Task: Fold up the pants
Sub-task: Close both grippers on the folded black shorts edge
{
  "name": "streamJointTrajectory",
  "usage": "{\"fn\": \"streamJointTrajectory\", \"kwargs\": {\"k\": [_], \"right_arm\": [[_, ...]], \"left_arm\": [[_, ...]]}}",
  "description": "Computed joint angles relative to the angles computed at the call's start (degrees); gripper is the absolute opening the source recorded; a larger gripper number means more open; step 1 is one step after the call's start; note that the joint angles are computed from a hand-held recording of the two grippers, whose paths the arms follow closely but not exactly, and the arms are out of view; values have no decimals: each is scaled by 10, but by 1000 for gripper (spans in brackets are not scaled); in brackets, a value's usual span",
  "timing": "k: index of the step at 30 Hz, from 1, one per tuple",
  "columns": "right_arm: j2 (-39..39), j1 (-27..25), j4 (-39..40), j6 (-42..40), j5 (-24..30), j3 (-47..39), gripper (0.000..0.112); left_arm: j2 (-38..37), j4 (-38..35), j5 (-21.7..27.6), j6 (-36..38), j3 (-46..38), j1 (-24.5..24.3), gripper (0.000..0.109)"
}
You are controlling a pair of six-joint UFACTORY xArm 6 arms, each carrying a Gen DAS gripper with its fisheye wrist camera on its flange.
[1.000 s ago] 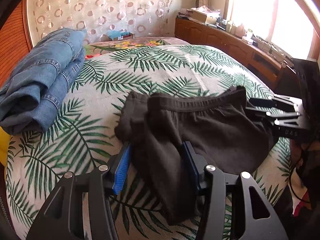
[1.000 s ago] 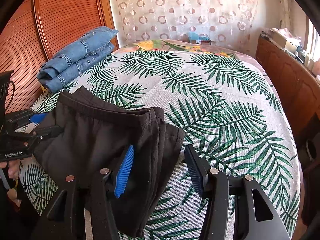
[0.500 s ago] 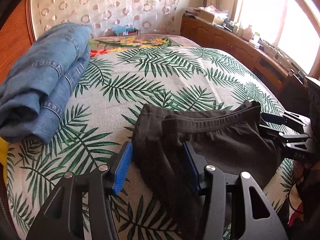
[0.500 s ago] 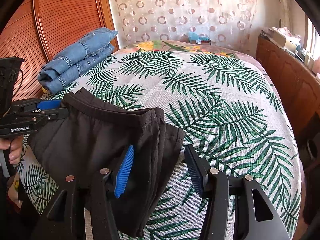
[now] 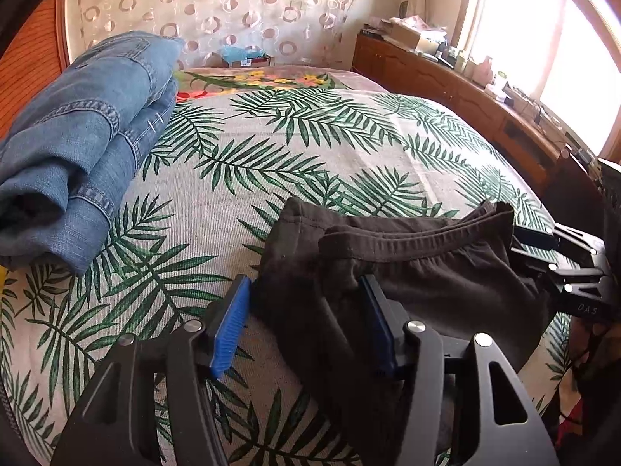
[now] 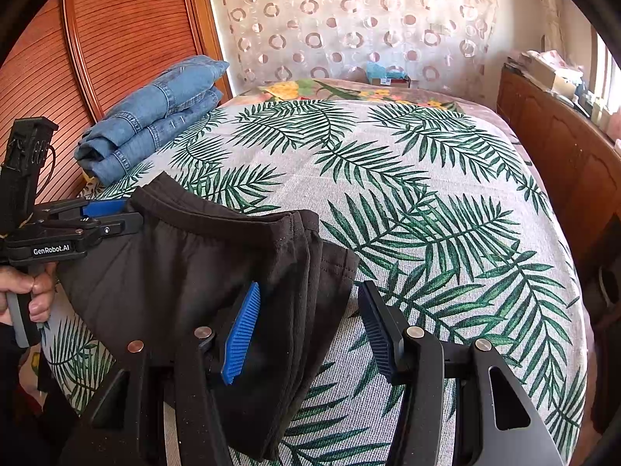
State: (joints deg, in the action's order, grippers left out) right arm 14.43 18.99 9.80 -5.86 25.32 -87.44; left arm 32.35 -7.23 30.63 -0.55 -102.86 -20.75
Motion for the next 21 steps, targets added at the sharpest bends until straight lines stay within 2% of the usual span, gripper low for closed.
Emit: {"fn": "streamJointTrajectory", "kwargs": {"k": [5, 6, 7, 8, 18, 21], "right_arm": [[3, -1, 30, -15, 5, -6, 54], [3, -1, 39, -19, 6, -6, 51], [3, -2, 35, -12, 5, -5, 42], [3, -3, 33, -8, 6, -6, 40], [23, -1, 53, -28, 69, -54, 12], [29, 0, 58, -33, 71, -63, 11]], "left_arm": [[0, -53, 14, 44, -7, 3, 45], [-1, -61, 15, 50, -6, 2, 40], [-2, -71, 16, 57, -5, 2, 38], [-3, -76, 16, 59, -4, 1, 36], [1, -96, 21, 64, -10, 3, 37], [-2, -94, 16, 66, -4, 2, 36]]}}
